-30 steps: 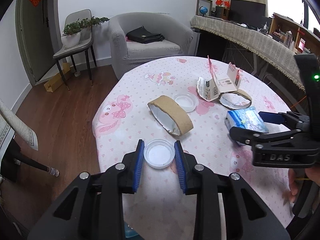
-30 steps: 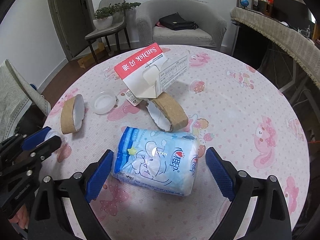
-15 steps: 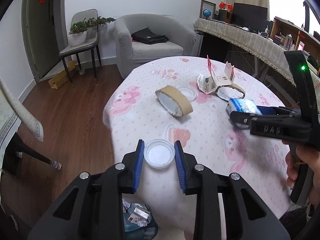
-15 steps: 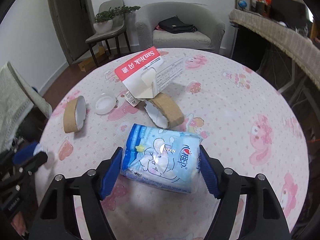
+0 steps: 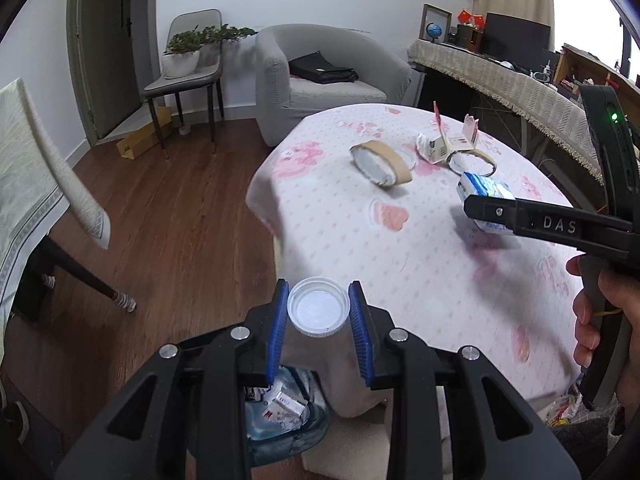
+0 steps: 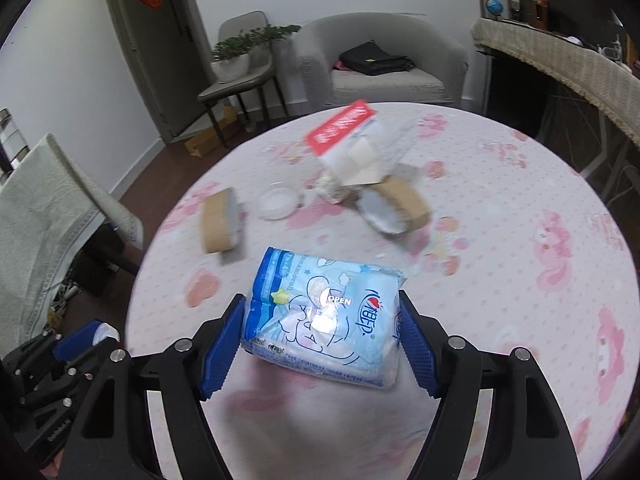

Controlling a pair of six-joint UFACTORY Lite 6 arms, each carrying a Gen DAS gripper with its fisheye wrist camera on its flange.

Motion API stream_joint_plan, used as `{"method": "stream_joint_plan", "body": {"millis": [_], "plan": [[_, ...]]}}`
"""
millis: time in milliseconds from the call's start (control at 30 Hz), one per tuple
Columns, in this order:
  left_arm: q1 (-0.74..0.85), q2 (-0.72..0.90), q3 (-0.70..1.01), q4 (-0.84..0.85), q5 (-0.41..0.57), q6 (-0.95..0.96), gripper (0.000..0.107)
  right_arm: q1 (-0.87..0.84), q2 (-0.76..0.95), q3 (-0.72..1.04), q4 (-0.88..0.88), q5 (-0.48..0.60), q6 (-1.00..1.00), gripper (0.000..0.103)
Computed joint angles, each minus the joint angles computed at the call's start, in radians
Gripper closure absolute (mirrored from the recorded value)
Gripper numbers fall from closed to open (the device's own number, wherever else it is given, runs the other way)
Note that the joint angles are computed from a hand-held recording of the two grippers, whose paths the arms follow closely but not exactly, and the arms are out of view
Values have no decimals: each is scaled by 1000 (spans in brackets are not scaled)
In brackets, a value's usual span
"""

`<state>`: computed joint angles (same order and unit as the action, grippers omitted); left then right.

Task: Collect trash
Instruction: 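Drop the lid into the bin from the left tool while the right tool carries the tissue pack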

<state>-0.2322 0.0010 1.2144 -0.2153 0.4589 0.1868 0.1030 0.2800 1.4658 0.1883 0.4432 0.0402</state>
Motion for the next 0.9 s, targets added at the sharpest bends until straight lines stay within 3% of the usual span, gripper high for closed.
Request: {"method": "stream_joint_plan", "body": {"millis": [500, 900], "plan": [[149, -123, -166, -87, 15, 127, 74, 148, -65, -42, 143, -80, -140, 29], [298, -100, -255, -176, 31, 293, 74, 262, 14, 43, 177, -93, -159, 29]]}}
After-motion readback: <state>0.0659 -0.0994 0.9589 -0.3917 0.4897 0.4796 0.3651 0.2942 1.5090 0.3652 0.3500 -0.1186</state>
